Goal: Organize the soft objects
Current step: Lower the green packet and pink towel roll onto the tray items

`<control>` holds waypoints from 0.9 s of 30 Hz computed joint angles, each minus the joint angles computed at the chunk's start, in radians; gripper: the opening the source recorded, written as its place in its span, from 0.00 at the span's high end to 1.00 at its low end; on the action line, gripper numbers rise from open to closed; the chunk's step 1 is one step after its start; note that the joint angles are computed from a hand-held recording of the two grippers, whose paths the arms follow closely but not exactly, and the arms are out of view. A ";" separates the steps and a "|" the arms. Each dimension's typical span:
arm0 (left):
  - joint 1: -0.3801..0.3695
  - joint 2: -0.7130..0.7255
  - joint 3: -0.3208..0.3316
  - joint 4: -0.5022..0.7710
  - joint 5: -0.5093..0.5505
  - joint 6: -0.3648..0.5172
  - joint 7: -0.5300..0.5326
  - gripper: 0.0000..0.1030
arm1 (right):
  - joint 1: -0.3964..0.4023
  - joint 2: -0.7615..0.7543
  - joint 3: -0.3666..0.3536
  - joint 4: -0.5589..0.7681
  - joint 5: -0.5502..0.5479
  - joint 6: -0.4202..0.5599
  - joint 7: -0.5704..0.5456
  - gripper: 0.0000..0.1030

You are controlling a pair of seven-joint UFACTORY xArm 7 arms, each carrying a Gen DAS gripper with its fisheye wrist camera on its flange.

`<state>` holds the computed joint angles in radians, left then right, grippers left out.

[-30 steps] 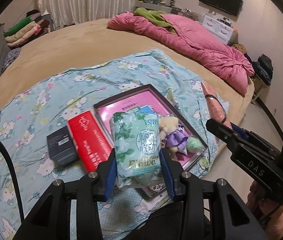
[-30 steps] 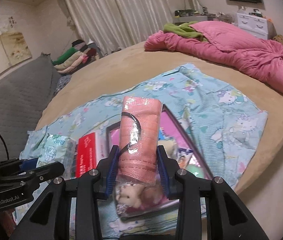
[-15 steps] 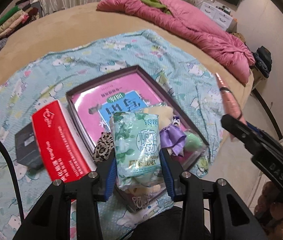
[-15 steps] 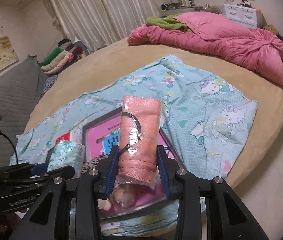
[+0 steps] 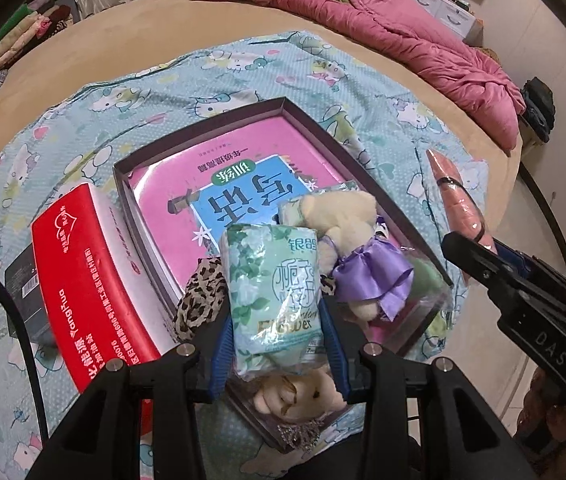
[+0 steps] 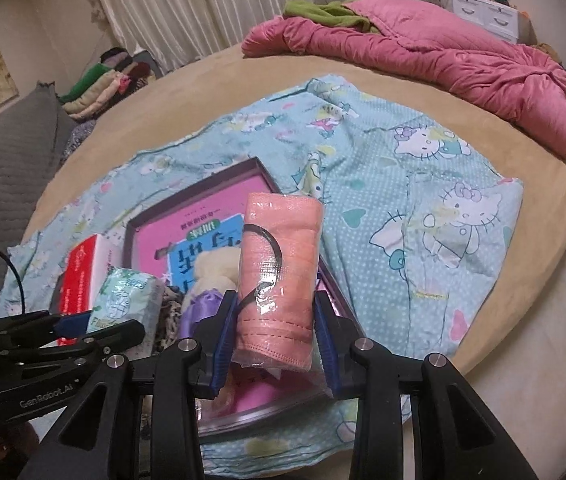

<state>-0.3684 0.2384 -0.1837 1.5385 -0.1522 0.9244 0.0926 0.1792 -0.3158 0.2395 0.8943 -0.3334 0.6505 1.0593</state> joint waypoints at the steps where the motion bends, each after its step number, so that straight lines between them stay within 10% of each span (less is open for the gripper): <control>1: 0.001 0.003 0.000 0.002 -0.003 -0.001 0.003 0.60 | -0.001 0.005 -0.001 0.001 -0.001 0.001 -0.001 0.63; 27: 0.024 0.075 0.010 0.053 -0.023 -0.006 -0.028 0.60 | 0.039 0.104 -0.030 0.053 0.007 -0.008 -0.043 0.63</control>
<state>-0.3445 0.3137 -0.1736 1.5914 -0.1747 0.9183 0.0641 0.2185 -0.2114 0.2095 0.9476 -0.3261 0.6422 1.0161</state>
